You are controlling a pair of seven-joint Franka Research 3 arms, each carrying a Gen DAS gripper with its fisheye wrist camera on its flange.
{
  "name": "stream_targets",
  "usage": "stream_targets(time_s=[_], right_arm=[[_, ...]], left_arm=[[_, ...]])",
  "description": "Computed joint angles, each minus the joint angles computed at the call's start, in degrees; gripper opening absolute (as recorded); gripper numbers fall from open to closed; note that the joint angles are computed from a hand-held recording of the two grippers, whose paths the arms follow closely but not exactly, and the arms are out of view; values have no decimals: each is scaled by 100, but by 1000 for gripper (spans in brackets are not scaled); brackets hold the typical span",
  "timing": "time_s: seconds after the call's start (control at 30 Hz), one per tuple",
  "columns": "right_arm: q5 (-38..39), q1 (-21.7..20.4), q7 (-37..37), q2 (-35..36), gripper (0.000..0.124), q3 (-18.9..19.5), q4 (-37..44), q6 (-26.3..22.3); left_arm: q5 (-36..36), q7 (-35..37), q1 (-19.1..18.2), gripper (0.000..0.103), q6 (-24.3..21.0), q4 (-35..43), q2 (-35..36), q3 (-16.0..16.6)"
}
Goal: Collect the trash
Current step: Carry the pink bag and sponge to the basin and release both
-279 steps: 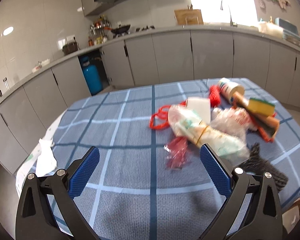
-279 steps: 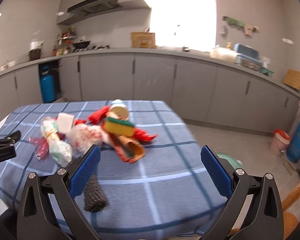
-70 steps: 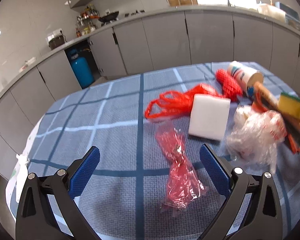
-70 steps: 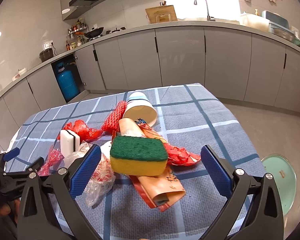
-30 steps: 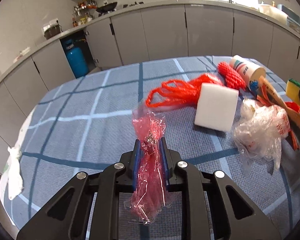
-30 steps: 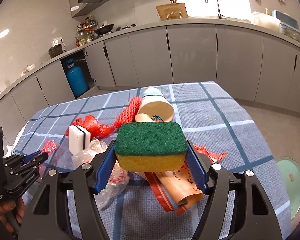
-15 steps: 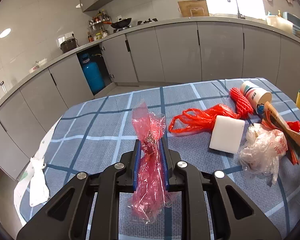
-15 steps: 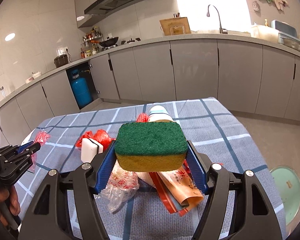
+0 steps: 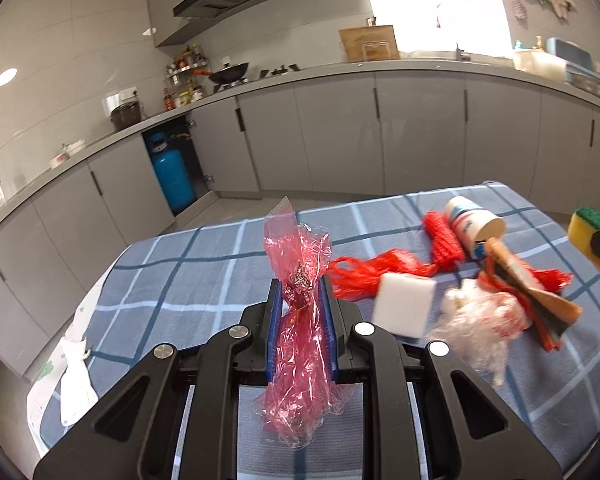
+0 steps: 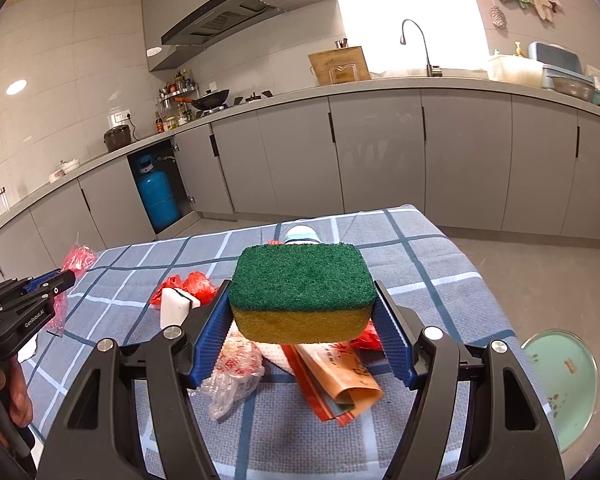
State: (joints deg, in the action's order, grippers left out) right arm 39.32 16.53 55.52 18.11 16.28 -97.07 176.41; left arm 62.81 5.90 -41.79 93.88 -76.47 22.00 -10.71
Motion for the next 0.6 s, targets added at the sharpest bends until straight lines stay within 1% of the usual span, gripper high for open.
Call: stream_targets(time_s=[0.17,0.33,0.5,0.6], right_arm=[[47,-50,1,-51,67,-17,-90,47],[29,-70,82,-100,67,-105,-175,88],[9,-134,192,-160,67,-187,-285,171],[-26,-179,287,-177,67,-236,-334,205]], left_arm=[[62,341,-99,19,256,534,383,56],[57,725,-314,19,505,1231,863,275],[-104,1229,-549,19,717,2156,1482,569],[-269,1605,-675,19,796,2923,1981,750]])
